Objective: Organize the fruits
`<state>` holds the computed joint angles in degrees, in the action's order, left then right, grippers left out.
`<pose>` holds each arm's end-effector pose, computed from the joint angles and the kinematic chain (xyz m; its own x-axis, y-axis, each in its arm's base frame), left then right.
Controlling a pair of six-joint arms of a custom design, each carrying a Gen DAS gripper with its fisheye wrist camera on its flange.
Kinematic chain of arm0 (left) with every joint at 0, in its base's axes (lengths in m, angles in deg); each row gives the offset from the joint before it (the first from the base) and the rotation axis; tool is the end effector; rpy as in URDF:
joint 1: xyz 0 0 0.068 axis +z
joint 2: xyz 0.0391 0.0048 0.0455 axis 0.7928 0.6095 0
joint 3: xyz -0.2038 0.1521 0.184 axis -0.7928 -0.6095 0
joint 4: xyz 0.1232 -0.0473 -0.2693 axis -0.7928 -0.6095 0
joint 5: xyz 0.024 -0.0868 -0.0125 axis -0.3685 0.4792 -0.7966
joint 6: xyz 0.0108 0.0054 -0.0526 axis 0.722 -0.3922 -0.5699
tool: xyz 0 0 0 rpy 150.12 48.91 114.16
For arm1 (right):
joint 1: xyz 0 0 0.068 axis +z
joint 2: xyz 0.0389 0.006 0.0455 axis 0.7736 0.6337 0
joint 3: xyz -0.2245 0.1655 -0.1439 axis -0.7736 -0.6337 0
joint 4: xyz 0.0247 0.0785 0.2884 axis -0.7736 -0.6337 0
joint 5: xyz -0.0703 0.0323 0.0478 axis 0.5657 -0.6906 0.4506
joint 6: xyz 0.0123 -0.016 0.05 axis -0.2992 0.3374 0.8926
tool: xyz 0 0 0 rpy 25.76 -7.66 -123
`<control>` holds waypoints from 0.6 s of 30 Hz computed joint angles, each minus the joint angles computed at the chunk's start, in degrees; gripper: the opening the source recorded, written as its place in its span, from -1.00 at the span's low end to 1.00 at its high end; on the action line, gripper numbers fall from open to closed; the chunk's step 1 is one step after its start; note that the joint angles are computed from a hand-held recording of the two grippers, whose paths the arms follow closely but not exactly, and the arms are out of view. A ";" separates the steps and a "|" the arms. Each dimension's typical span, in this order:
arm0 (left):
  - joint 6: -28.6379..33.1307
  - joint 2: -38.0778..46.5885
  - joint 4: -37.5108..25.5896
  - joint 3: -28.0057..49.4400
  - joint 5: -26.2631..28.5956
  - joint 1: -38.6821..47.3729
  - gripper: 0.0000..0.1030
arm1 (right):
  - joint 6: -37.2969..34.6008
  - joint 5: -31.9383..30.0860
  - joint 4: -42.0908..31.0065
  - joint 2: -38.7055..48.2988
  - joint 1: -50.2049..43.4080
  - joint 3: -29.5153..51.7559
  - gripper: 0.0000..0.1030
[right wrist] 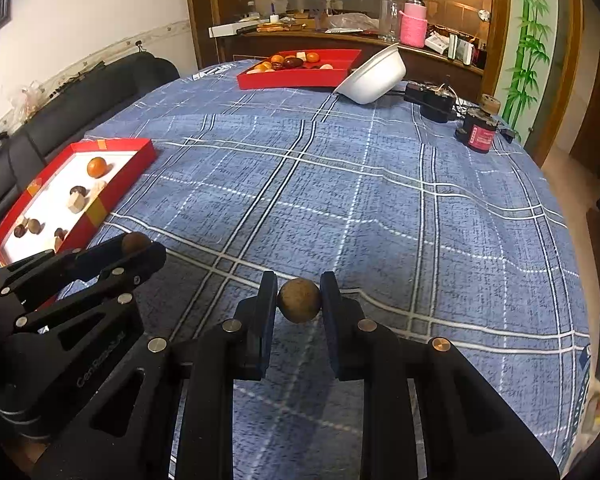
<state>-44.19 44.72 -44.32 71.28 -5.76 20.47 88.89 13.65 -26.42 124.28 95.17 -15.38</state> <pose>0.2266 -0.1236 0.1389 -0.7248 -0.1576 -0.6707 -0.1747 0.9837 -0.0424 0.2524 0.2354 0.1451 -0.6879 -0.2549 -0.6796 -0.3648 0.9309 0.0201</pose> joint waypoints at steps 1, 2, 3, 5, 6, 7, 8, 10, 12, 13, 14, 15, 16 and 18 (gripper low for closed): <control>0.04 0.29 0.35 -0.21 0.24 0.21 -0.51 | 0.56 0.21 0.14 0.33 0.33 0.08 -0.60; -0.01 0.54 0.86 -0.44 0.57 0.41 -0.51 | 1.00 0.52 0.37 0.71 0.68 0.20 -0.60; 0.06 0.73 1.84 -0.90 0.97 0.61 -0.51 | 1.27 0.87 0.66 1.03 0.99 0.28 -0.60; 0.24 1.24 2.44 -0.98 1.58 0.98 -0.51 | 1.71 1.72 1.37 1.88 1.69 0.49 -0.61; 0.24 1.05 3.37 -1.38 2.21 1.35 -0.51 | 1.90 1.48 1.53 2.40 1.83 0.71 -0.61; 0.27 0.90 3.78 -1.56 2.30 1.48 -0.51 | 2.02 1.42 1.76 2.82 1.97 0.86 -0.61; 0.25 0.97 3.89 -1.55 2.25 1.57 -0.51 | 2.09 1.70 2.07 3.28 2.17 1.01 -0.61; 0.14 1.44 4.39 -1.57 2.72 2.02 -0.51 | 2.20 1.86 2.76 4.03 2.41 1.10 -0.61; -0.03 1.90 4.76 -1.45 2.74 2.25 -0.51 | 2.63 1.60 3.41 4.55 2.35 0.97 -0.61; 0.01 2.04 4.93 -1.42 2.78 2.34 -0.51 | 2.67 1.57 3.72 4.75 2.32 0.89 -0.61; 0.03 2.20 5.11 -1.41 2.65 2.33 -0.51 | 2.65 1.69 4.05 4.83 2.31 0.75 -0.61; 0.05 2.40 5.22 -1.33 2.41 2.28 -0.51 | 2.67 1.73 4.38 4.83 2.28 0.61 -0.61; 0.04 2.57 5.24 -1.22 2.31 2.23 -0.51 | 2.75 1.79 4.72 4.81 2.28 0.47 -0.61; 0.00 2.59 5.29 -1.27 2.37 2.29 -0.51 | 2.84 2.09 5.29 4.76 2.29 0.21 -0.61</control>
<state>-44.20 47.31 -39.03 70.01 -3.39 22.76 91.73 15.74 -21.14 129.04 97.46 -15.17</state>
